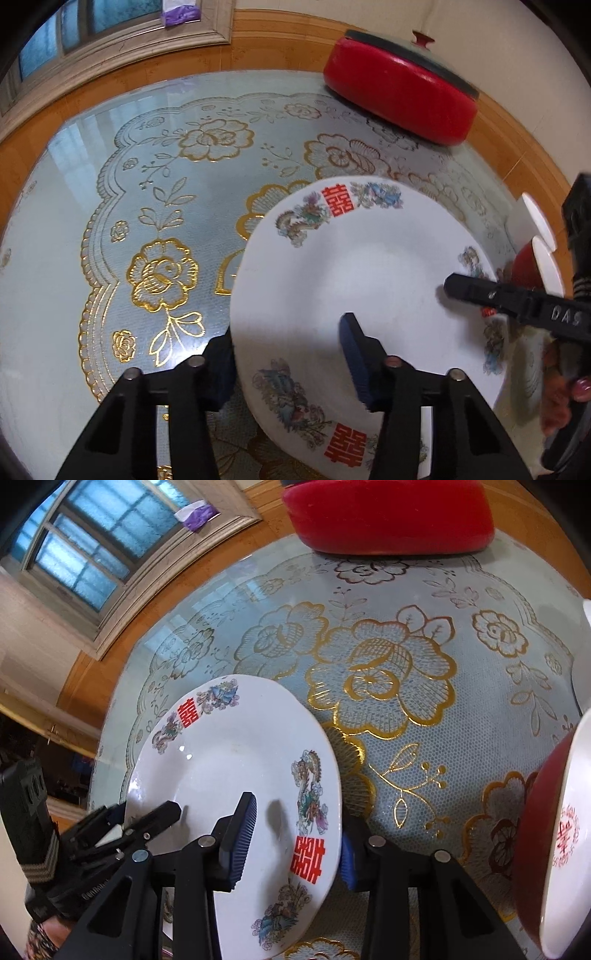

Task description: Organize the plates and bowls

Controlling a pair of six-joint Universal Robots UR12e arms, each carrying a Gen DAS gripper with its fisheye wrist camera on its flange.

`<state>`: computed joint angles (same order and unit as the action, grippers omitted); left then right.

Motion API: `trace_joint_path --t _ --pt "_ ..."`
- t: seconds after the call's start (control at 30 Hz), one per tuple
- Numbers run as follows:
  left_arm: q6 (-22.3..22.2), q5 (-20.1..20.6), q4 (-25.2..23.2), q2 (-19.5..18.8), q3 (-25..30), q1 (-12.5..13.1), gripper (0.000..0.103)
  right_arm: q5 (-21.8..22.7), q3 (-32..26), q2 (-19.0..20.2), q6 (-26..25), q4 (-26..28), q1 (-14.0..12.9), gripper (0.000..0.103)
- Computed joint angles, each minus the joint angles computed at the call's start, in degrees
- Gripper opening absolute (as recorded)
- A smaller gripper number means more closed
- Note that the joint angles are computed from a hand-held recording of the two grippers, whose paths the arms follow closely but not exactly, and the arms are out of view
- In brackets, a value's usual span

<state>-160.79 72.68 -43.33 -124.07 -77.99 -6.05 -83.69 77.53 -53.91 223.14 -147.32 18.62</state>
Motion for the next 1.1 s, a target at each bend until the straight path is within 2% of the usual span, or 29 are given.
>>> trace_joint_path --t 0.1,0.17,0.33,0.6,0.7,0.77,0.83,0.9,0.93,1.0,1.07,1.1 --pt "0.27 1.34 2.35 0.17 -0.69 -0.17 0.045 -0.98 -0.39 -0.07 1.1 1.62 0.1 0.024" --pt "-0.44 1.92 2.45 0.26 -0.66 -0.09 0.04 -0.45 0.29 -0.29 1.62 0.67 -0.12 0.023" --pt "1.25 4.27 5.32 1.02 -2.02 -0.31 0.037 1.88 1.89 -0.67 2.05 -1.81 -0.53 0.02" --pt "2.13 1.71 5.38 1.87 -3.25 0.63 0.035 4.96 4.14 -1.44 3.47 -4.14 -0.71 0.018" --pt "2.15 -0.22 3.92 1.74 -2.77 1.02 0.042 4.41 4.46 -1.4 3.61 -5.21 -0.46 0.018" --pt "2.0 -1.32 2.24 1.43 -1.95 1.23 0.059 3.7 4.71 -1.45 3.4 -5.9 -0.35 0.018" --pt "1.07 -1.89 1.4 1.03 -1.2 1.23 0.066 3.15 5.18 -1.67 2.98 -6.6 -0.35 0.018" --pt "-0.07 -3.0 0.24 0.52 -0.34 1.37 0.066 3.23 5.45 -1.75 3.06 -6.88 -0.34 0.02" --pt "0.1 -3.61 -0.97 0.21 0.27 1.36 0.063 3.39 5.66 -1.79 3.13 -7.06 -0.39 0.02" --pt "1.99 -3.03 -2.49 -0.26 1.05 0.94 0.046 3.77 5.77 -1.66 3.5 -7.91 -0.5 0.02" --pt "2.52 -1.28 -0.05 -0.17 0.41 0.51 0.045 3.2 5.26 -1.45 3.02 -7.6 -0.35 0.023" --pt "1.89 -1.65 -0.06 -0.18 0.38 0.62 0.043 2.54 4.63 -1.3 2.53 -6.61 -0.18 0.023"
